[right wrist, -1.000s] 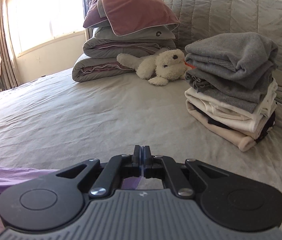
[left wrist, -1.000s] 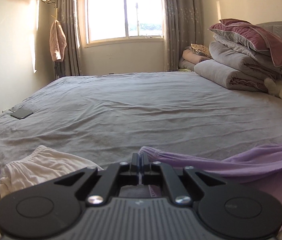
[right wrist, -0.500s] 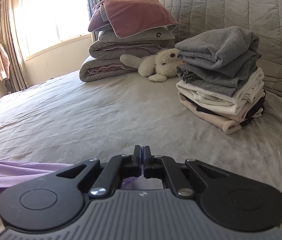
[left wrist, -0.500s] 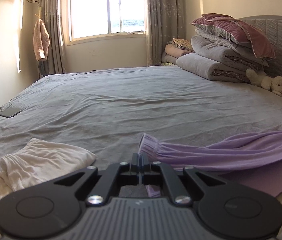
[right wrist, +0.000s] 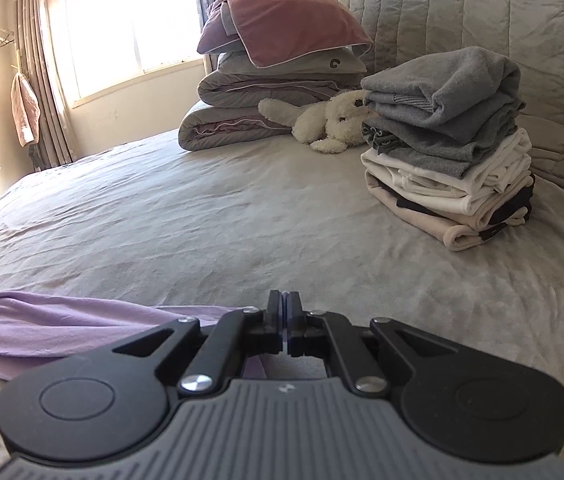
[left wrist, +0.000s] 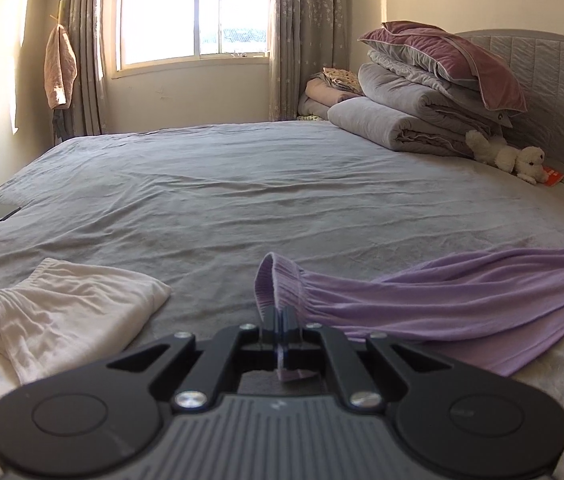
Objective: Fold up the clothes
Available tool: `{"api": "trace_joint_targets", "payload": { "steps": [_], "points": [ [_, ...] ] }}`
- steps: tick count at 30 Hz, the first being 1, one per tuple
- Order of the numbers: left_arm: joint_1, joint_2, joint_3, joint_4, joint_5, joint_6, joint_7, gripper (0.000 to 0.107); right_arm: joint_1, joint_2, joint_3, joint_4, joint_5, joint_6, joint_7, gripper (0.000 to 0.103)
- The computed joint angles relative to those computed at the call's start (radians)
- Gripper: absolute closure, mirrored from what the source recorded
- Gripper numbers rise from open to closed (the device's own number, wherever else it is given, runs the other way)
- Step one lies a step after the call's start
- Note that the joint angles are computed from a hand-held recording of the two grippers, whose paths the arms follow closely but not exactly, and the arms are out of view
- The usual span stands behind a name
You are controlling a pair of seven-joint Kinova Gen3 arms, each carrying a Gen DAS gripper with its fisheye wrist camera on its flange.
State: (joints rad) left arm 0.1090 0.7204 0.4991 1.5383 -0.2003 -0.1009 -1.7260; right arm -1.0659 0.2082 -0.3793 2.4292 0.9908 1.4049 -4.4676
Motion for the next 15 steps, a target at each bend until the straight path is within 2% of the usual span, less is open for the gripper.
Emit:
{"api": "trace_joint_targets", "payload": {
  "steps": [3,7,12,15],
  "points": [
    [-0.049,0.009,0.059,0.018,-0.01,-0.036,0.024,0.106,-0.01,0.004,-0.004,0.002,0.009,0.008,-0.023,0.101],
    [-0.02,0.004,0.021,-0.002,-0.019,0.012,0.029,0.106,-0.019,0.001,-0.011,0.016,0.017,0.0,-0.048,0.101],
    [0.015,0.016,-0.008,-0.071,0.01,0.164,-0.035,0.106,-0.043,-0.017,-0.041,0.065,0.021,-0.069,-0.072,0.101],
    [0.005,0.019,-0.001,-0.106,0.06,0.25,-0.058,0.101,-0.025,-0.063,-0.046,0.089,0.036,-0.148,-0.018,0.101]
  ]
}}
